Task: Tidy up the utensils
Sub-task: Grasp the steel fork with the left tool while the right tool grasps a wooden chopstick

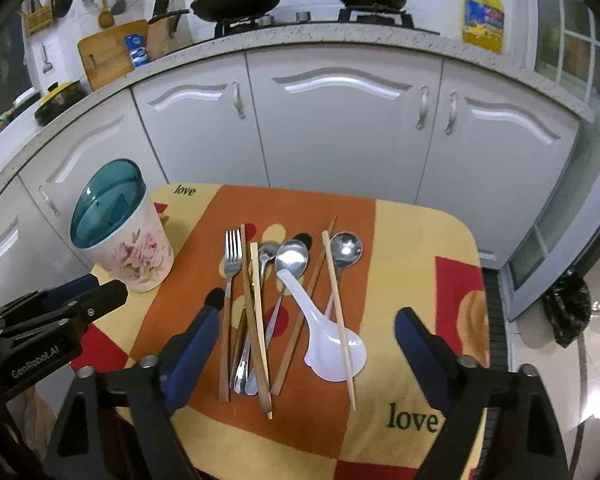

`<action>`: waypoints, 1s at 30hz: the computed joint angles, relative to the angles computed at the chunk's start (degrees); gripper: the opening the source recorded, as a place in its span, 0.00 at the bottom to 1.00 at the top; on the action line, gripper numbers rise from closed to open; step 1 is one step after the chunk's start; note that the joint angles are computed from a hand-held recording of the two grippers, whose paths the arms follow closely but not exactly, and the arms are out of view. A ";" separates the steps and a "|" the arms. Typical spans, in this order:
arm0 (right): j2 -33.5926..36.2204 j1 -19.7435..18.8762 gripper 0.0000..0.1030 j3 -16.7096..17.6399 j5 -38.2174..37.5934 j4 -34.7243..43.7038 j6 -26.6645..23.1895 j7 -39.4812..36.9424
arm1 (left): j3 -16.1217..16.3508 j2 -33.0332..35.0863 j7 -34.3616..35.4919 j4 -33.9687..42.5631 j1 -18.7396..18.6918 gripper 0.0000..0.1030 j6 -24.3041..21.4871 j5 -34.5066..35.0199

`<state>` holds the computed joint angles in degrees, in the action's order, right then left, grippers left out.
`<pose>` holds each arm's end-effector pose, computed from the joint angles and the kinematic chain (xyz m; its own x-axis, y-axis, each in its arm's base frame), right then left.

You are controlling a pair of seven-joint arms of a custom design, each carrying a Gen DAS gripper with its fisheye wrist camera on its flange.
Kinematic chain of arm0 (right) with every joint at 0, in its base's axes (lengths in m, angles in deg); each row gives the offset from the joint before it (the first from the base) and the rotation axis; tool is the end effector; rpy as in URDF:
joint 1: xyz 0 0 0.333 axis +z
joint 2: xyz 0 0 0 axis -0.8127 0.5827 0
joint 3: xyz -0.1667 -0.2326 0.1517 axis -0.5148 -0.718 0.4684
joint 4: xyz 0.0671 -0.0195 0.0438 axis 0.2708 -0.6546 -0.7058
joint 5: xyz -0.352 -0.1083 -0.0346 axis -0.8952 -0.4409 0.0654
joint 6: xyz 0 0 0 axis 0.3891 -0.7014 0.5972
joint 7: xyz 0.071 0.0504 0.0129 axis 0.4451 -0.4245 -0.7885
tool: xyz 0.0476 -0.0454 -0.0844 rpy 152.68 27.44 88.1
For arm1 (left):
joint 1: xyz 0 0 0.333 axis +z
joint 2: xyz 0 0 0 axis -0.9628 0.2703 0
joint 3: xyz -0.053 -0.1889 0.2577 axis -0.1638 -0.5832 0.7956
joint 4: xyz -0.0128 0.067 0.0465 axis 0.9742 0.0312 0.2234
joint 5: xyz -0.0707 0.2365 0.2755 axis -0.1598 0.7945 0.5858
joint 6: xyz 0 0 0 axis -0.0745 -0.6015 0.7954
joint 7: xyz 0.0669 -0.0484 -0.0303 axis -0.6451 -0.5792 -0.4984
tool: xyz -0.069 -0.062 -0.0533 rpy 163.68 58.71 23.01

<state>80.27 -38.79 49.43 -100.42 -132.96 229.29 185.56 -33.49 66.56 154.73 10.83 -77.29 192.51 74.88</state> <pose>0.6581 0.1561 0.5087 -0.0912 -0.9938 -0.0637 -0.7429 0.1105 -0.6602 0.7167 -0.1495 0.5211 -0.2849 -0.9401 0.1873 -0.7910 0.1202 -0.5999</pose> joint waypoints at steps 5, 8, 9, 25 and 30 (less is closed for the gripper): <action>4.73 -8.81 0.52 9.60 19.84 3.49 0.70 -18.68 | 0.40 1.31 -0.80 1.05 -0.61 0.47 -1.74 1.02; 9.09 -9.34 0.47 10.73 24.87 8.98 -1.81 -24.69 | 0.59 2.45 -1.60 2.30 -0.77 0.47 -2.57 1.42; 10.43 -9.01 0.45 10.47 25.68 10.85 -2.85 -25.82 | 0.61 2.90 -1.89 2.95 -0.74 0.47 -3.20 1.45; 37.31 -7.07 0.07 7.99 29.97 52.29 -25.44 -29.80 | 1.02 14.01 -7.54 19.54 -2.66 0.47 -13.04 3.18; 35.55 -8.11 0.05 8.64 31.55 48.53 -22.43 -31.28 | 1.37 19.42 -9.54 28.54 -4.40 0.47 -16.95 4.67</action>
